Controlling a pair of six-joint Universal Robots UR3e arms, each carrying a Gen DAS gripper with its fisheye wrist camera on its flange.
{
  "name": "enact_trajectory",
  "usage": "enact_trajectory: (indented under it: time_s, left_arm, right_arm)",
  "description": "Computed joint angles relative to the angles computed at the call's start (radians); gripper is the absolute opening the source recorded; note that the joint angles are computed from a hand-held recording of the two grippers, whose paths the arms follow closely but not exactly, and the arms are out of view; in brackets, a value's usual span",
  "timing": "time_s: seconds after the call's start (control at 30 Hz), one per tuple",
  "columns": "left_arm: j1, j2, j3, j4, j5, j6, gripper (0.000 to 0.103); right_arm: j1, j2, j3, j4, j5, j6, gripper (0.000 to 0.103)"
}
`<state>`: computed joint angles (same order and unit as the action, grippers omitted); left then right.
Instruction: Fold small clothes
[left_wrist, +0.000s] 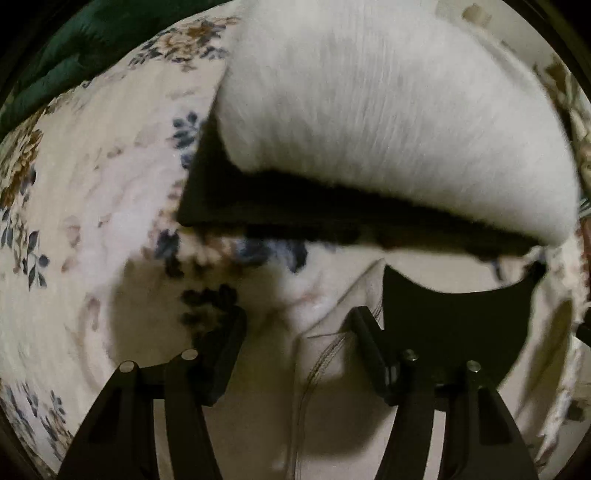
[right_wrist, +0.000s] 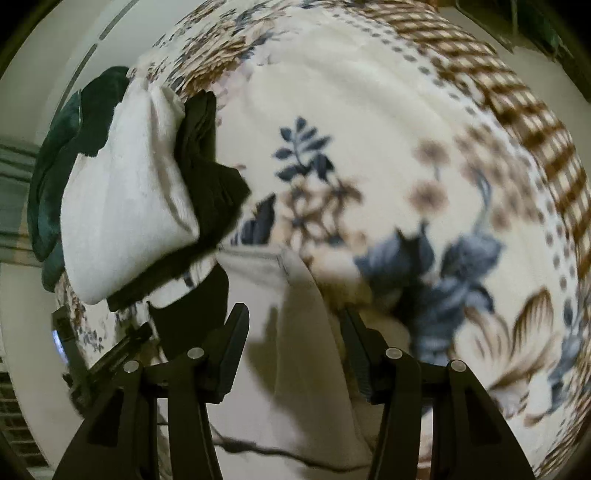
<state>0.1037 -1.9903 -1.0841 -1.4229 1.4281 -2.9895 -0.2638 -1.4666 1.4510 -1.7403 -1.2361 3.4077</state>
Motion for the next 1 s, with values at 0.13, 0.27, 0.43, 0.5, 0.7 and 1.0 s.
enact_trajectory:
  time_s: [0.13, 0.27, 0.43, 0.5, 0.7, 1.0]
  left_arm:
    - [0.044, 0.06, -0.012, -0.037, -0.109, 0.076, 0.059]
    - [-0.007, -0.061, 0.121, -0.103, -0.095, 0.099, 0.058]
    - [-0.092, -0.104, 0.128, -0.026, -0.012, 0.15, 0.005]
    - [-0.078, -0.053, 0.072, 0.011, -0.045, 0.161, 0.005]
    - [0.027, 0.198, -0.118, 0.053, -0.123, 0.196, 0.004]
    - [0.276, 0.657, -0.299, -0.236, -0.261, 0.347, 0.004]
  right_arm:
    - [0.057, 0.158, -0.177, 0.036, -0.048, -0.057, 0.071]
    - [0.139, 0.359, -0.435, 0.149, -0.144, -0.129, 0.071]
    - [0.195, 0.52, -0.66, 0.296, -0.19, -0.207, 0.055]
    - [0.212, 0.515, -0.675, 0.297, -0.215, -0.225, 0.006]
    - [0.189, 0.265, -0.444, 0.16, -0.138, -0.209, 0.005]
    - [0.173, -0.313, -0.009, 0.163, -0.019, -0.175, 0.005]
